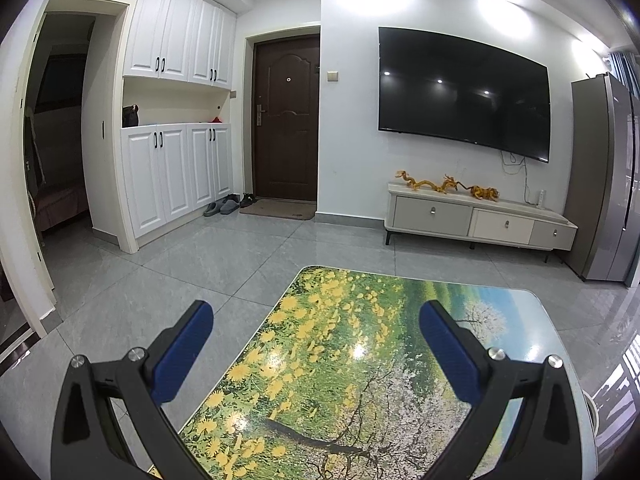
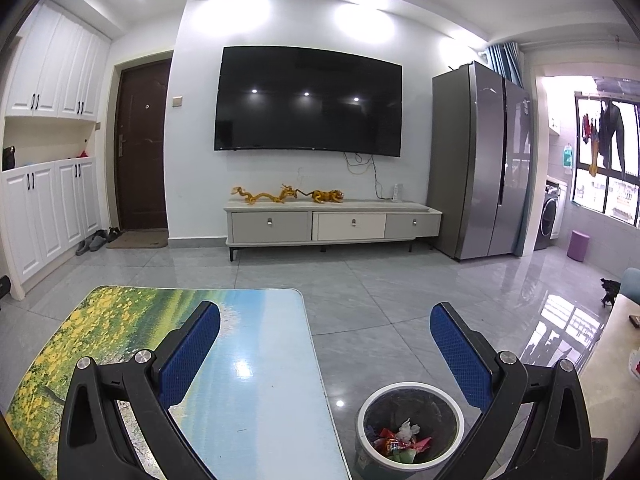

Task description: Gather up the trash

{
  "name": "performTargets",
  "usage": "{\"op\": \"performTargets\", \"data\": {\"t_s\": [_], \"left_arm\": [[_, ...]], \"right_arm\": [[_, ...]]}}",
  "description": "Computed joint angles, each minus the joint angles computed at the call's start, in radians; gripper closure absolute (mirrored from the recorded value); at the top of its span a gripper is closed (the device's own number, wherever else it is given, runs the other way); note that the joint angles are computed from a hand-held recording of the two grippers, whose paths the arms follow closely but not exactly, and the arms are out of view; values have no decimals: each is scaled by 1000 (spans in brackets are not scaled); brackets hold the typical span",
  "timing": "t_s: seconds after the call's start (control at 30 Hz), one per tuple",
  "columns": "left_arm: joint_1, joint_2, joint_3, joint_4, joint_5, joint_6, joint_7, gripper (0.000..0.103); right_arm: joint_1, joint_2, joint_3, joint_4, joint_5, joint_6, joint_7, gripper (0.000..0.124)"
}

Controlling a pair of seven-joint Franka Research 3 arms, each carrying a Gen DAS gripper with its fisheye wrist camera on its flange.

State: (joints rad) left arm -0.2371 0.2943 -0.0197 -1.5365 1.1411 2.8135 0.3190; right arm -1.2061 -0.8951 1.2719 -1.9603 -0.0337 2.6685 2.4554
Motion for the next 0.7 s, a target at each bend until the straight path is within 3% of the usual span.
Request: {"op": "performTargets", "data": {"t_s": [0.7], "left_arm": [[0, -9, -7, -7, 38, -5, -19, 0]], "right_arm": [[13, 6, -13, -19, -13, 11, 5, 21]]}}
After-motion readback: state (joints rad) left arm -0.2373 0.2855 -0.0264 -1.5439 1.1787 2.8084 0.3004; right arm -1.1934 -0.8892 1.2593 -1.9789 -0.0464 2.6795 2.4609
